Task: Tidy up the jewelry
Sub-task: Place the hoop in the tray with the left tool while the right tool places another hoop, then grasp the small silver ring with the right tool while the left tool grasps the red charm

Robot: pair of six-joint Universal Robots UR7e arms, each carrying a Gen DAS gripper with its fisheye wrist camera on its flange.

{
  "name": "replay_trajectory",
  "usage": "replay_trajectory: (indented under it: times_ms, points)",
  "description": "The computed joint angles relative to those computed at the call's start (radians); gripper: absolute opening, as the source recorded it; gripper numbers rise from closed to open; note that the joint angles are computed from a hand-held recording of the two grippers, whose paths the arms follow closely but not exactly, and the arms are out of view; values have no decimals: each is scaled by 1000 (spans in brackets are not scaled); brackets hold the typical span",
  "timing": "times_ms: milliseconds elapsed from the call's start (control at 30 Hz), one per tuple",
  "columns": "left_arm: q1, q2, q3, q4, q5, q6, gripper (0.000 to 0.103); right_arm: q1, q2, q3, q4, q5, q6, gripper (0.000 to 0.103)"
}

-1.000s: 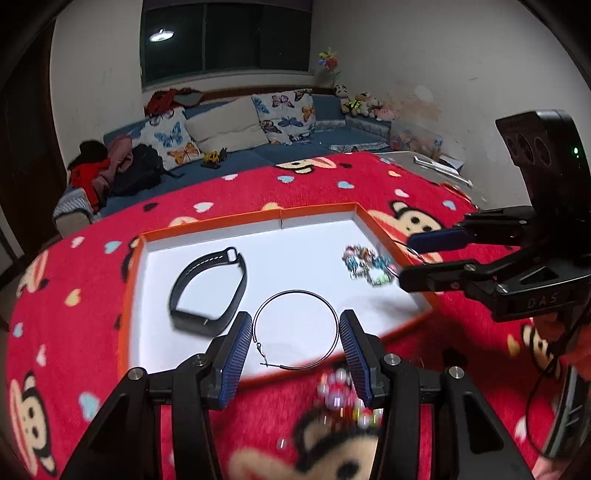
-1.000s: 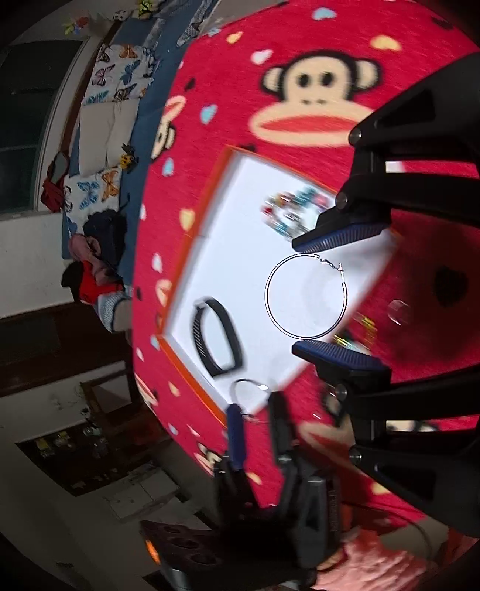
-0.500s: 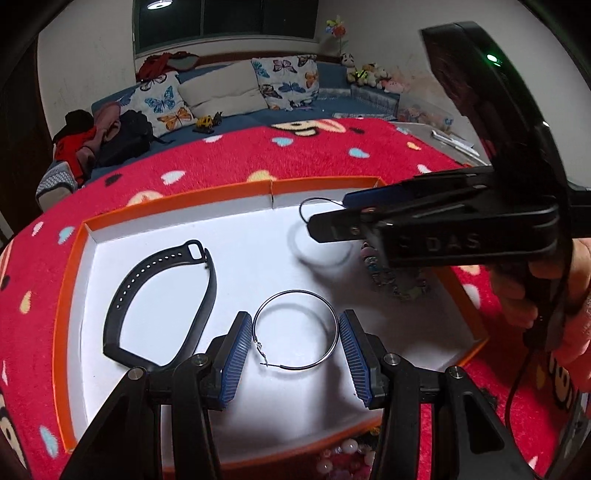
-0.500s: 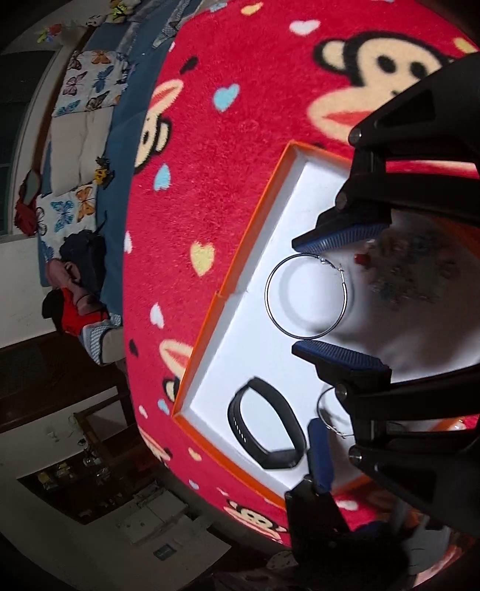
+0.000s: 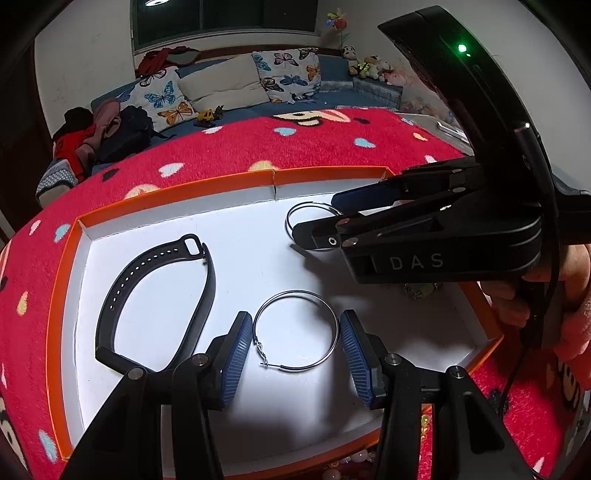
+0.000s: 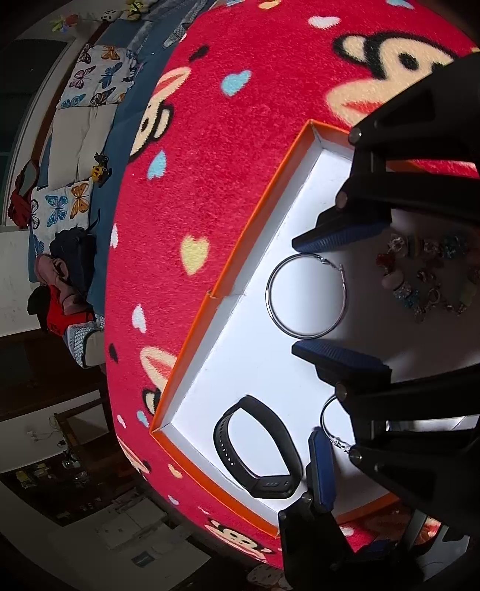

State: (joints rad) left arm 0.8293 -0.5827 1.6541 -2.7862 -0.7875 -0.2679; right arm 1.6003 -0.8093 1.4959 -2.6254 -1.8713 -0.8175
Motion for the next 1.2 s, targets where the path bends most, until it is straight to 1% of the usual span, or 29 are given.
replay_trajectory:
  times_ms: [233, 300, 400, 500, 600, 667, 733, 967, 1067, 1200]
  points:
    - [0, -2, 5, -3, 3, 4, 55, 4, 6, -4, -10, -14, -8, 50]
    - [0, -4, 6, 1, 3, -1, 56, 4, 4, -5, -7, -13, -6, 52]
    - [-6, -13, 15, 5, 14, -11, 56, 5, -15, 8, -9, 3, -1, 52]
    - [-21, -37, 39, -1, 29, -33, 56, 8, -56, 44, -25, 27, -7, 52]
    - [-53, -79, 88, -11, 65, -54, 56, 12, -117, 101, -43, 48, -21, 52]
    - [-82, -107, 121, 6, 98, -76, 56, 12, -174, 159, -55, 69, -41, 52]
    - [-108, -140, 158, 27, 110, -112, 56, 11, -224, 217, -75, 79, -61, 52]
    - [-202, -227, 300, 68, 117, -224, 56, -21, -381, 409, -76, 113, -112, 51]
    - [-236, -248, 364, 70, 115, -266, 56, -46, -425, 475, -60, 120, -122, 51]
    - [-252, -246, 415, 53, 88, -303, 56, -77, -456, 552, -83, 111, -147, 49]
